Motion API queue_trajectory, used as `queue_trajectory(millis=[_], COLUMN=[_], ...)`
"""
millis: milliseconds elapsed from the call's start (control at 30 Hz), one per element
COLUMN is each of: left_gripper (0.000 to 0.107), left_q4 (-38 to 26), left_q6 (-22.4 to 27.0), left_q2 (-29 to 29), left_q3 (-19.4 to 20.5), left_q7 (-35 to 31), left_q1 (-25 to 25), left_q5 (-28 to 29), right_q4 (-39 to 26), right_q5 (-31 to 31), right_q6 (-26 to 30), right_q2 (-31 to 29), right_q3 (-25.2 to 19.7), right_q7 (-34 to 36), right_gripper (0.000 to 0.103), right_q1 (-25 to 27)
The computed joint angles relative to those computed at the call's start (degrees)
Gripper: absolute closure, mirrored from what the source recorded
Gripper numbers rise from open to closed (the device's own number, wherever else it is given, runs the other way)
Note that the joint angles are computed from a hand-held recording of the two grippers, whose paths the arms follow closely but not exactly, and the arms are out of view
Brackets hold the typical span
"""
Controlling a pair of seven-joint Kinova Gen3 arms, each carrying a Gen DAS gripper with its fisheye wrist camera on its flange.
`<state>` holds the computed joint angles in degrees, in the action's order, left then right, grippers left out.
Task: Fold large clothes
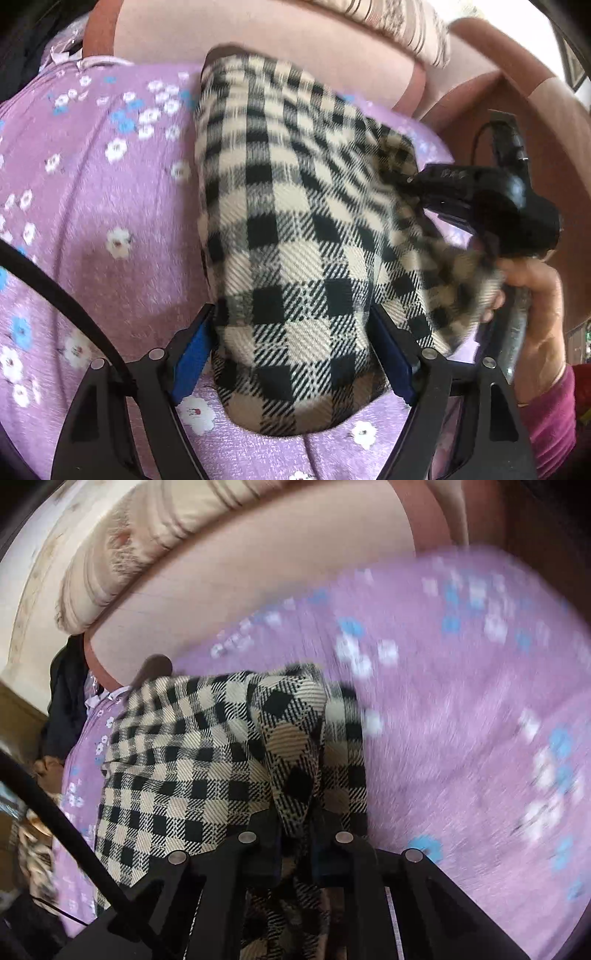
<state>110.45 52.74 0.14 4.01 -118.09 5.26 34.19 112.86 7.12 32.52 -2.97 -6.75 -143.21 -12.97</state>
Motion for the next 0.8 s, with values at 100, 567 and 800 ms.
queue_trajectory(millis=[100, 567, 800], left_gripper=[0.027, 0.027, 0.021], left_q4=[0.8, 1.7, 3.3], left_q6=[-0.4, 5.3, 7.3], left_q2=[-0.2, -4.4, -3.9], left_q3=[-0.5, -3.6, -4.8], left_q7=[-1.9, -4.0, -6.5], left_q1=[-0.4, -3.8, -5.0], left_q5=[1.4, 1.5, 2.7], right_q4=[2.5, 1.5, 5.3], right_q5=[-7.0, -13.0, -4.0], right_q6=[-1.7, 11.3, 14.3], right_q2=[-4.2, -11.0, -11.8], right_q3=[7.1, -5.9, -12.3], right_q7=[5.1, 8.6, 0.0], right_gripper=[0.047, 0.056, 0.091], right_q1=[-4.5, -2.7, -2.9])
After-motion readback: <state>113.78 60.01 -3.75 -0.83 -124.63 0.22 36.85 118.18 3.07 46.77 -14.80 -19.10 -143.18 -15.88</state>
